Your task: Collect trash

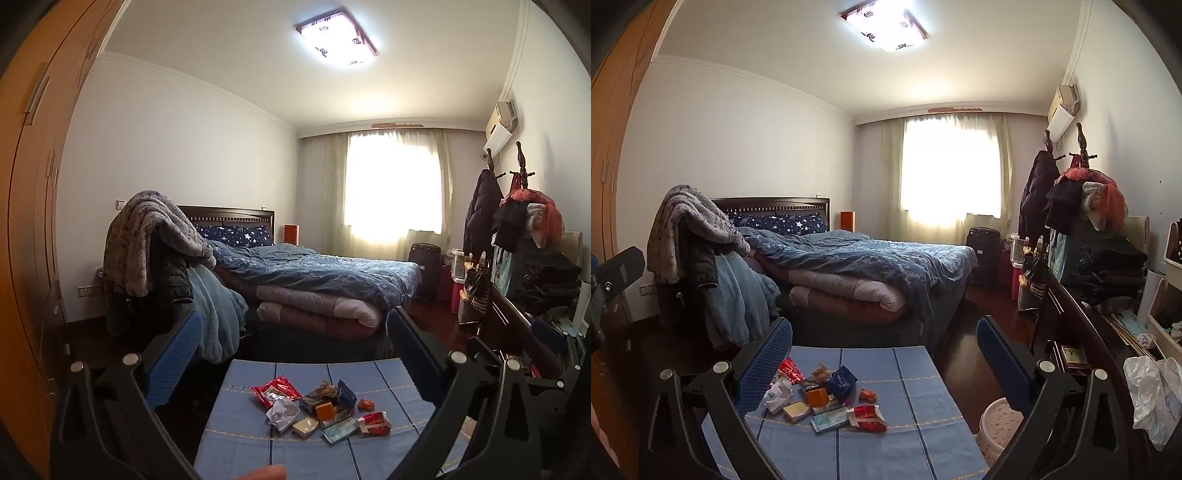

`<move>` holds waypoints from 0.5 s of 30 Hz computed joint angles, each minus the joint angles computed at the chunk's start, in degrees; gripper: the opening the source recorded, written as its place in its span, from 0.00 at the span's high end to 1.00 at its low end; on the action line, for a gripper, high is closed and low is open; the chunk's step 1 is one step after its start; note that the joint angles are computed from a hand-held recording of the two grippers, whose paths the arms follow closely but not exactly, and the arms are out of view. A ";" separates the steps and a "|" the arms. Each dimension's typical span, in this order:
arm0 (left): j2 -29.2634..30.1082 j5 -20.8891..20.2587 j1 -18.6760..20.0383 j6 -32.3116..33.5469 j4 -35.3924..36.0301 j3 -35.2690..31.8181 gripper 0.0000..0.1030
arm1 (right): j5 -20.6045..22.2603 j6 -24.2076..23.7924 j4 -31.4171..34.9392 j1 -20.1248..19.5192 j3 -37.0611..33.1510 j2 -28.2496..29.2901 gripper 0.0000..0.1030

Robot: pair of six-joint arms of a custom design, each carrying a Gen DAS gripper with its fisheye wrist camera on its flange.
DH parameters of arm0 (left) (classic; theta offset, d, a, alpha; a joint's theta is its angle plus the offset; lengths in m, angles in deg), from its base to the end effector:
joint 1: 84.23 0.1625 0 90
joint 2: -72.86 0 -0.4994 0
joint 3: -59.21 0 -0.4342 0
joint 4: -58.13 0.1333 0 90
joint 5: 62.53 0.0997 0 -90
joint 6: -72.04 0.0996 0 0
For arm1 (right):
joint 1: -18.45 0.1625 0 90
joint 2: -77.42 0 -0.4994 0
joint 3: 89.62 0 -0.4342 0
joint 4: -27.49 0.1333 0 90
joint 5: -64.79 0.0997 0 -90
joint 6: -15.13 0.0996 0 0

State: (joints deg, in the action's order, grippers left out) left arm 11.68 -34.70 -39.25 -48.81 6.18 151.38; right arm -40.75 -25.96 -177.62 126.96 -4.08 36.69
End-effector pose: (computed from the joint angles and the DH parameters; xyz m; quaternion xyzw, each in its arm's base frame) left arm -0.3330 -0.6458 0.3000 0.1215 0.6338 -0.6643 0.3772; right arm 0.3584 -0.7347 0.2439 0.3351 -0.7417 0.5378 0.2201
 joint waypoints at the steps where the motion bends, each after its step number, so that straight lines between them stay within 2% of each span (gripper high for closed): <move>1: -0.01 -0.06 -0.02 -0.05 0.01 0.02 0.03 | -0.06 0.02 0.14 0.00 -0.10 0.03 0.04; 15: 0.69 -0.77 0.46 -0.12 -0.68 -0.32 0.03 | 0.13 -0.24 -0.35 -0.12 0.24 0.50 0.03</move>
State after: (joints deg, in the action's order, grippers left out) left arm 12.37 -35.47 -38.79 -48.93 5.50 151.06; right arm -40.62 -26.21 -177.97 126.84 -3.84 37.19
